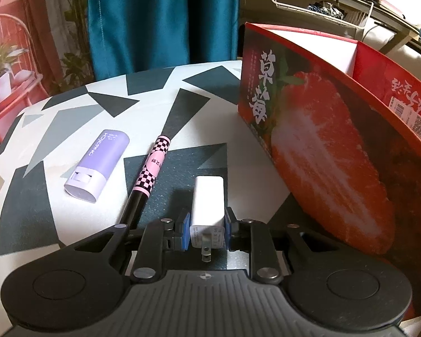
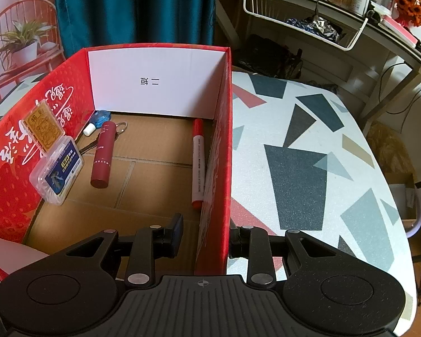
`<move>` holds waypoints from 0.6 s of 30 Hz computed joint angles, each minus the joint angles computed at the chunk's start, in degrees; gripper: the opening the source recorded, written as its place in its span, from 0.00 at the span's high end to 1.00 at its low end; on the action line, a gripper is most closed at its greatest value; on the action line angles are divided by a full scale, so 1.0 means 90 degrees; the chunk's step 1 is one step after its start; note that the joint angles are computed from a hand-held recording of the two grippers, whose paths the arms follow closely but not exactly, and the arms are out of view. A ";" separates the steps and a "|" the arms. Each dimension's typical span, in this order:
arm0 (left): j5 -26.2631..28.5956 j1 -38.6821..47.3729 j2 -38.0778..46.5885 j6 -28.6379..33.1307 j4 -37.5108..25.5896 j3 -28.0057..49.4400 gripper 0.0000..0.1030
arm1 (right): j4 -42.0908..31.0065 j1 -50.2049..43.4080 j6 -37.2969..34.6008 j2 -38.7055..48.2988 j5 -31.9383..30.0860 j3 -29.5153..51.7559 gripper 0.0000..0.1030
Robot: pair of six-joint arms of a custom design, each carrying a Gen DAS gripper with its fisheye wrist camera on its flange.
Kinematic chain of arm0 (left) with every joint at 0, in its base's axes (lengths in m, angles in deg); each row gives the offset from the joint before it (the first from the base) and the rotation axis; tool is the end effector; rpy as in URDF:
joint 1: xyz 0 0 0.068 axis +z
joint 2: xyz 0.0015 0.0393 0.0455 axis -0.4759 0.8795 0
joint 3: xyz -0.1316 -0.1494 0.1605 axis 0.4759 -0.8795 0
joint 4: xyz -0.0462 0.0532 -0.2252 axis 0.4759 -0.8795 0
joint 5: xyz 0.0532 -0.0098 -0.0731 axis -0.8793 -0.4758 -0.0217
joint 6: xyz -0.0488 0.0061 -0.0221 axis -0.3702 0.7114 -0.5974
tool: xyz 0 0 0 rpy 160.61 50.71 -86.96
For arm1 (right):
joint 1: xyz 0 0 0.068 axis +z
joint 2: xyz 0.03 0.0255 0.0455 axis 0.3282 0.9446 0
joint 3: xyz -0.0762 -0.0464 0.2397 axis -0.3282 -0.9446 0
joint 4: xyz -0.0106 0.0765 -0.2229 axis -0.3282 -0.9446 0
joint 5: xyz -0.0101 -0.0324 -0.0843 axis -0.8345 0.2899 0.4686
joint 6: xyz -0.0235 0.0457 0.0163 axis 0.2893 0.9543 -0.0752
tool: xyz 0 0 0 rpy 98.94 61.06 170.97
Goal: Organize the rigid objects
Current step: 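Carry the white plug with the left tool over the box and open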
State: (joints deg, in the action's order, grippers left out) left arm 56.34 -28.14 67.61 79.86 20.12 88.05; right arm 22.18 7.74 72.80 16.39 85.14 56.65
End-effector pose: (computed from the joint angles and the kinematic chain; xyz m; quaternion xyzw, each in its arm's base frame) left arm 0.2346 -0.0008 0.0494 0.0610 0.9319 -0.0032 0.3575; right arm 0.2082 -0.0421 0.0764 -0.0430 0.9541 -0.0720 0.2877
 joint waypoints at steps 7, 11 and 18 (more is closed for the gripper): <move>-0.0214 -0.0234 -0.0173 -0.0446 0.0592 -0.0472 0.76 | -0.0005 0.0001 0.0004 -0.0010 -0.0004 -0.0003 0.73; -0.0197 -0.0274 -0.0374 -0.0710 0.0697 -0.0673 0.76 | 0.0045 -0.0016 0.0014 0.0015 -0.0025 -0.0022 0.73; -0.0085 -0.0190 -0.1342 -0.0514 0.0119 -0.0593 0.76 | 0.0036 -0.0018 -0.0004 0.0025 -0.0036 -0.0009 0.72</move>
State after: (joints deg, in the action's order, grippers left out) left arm 55.57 -29.85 55.52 75.23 21.19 82.72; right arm 22.50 7.58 72.76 16.62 84.81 56.57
